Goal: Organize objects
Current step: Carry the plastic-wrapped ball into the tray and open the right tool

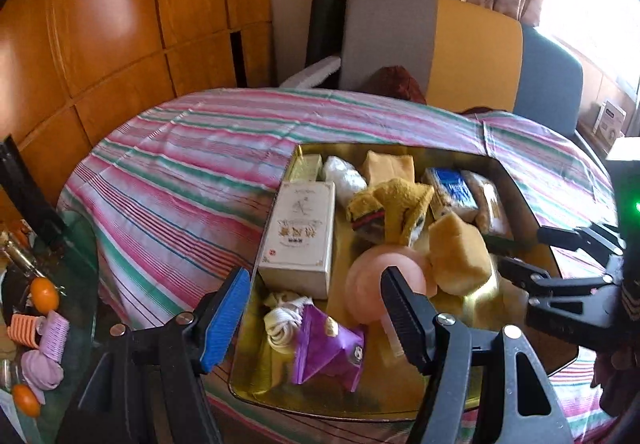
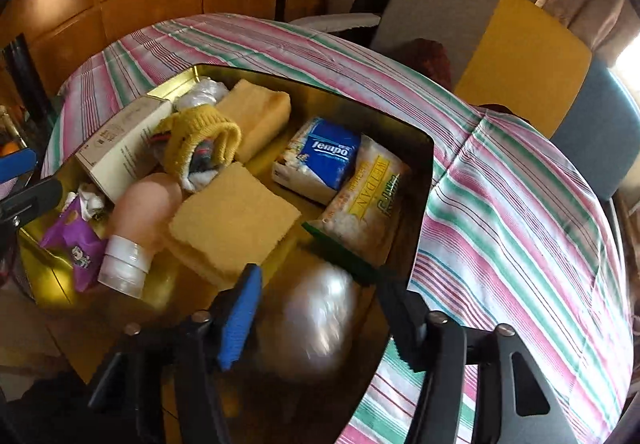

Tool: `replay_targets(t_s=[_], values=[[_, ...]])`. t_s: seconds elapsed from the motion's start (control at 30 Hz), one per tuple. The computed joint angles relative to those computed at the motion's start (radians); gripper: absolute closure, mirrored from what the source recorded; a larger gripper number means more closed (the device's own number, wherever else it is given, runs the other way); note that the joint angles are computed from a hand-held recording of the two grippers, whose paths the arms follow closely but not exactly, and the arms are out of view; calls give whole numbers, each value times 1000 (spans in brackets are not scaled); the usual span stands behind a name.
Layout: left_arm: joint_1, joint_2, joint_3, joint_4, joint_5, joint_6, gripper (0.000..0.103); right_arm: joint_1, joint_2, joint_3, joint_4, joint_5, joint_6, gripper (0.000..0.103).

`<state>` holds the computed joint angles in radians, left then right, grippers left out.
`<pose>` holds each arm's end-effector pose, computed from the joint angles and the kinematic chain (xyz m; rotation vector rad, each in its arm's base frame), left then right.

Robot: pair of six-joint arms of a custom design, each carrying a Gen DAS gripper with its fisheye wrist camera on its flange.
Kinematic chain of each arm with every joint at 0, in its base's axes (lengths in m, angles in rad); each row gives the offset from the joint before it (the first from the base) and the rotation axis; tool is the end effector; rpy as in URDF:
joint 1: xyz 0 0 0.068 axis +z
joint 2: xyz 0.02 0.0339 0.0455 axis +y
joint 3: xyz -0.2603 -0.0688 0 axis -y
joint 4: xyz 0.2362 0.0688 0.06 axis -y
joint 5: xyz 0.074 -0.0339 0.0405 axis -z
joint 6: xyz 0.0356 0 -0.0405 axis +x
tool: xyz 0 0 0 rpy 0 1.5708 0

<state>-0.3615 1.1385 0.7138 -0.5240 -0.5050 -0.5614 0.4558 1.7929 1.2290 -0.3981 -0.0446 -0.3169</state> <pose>0.2045 -0.0589 0.2217 -0.4309 2.3323 0.2077 0.3331 0.1650 0.2020 -0.9717 2.3415 0.1117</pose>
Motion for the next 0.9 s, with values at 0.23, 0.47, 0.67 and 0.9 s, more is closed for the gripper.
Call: replay_targets(t_s=[0.23,0.47,0.67,0.9], values=[[-81,-10,69,-105,-100,-80,34,-13,-184,-155,124,-39,143,28],[-194,-37,105,-182,-224,-170,37,-7,-355,-319,211,-25,319,22],[-238,-47,99,-182,-257,-176,52,7,-397,-373,219,-15,338,22],[-258,-69,102,-196,-283,-184,54,16,-404,-391,235,0,343,22]])
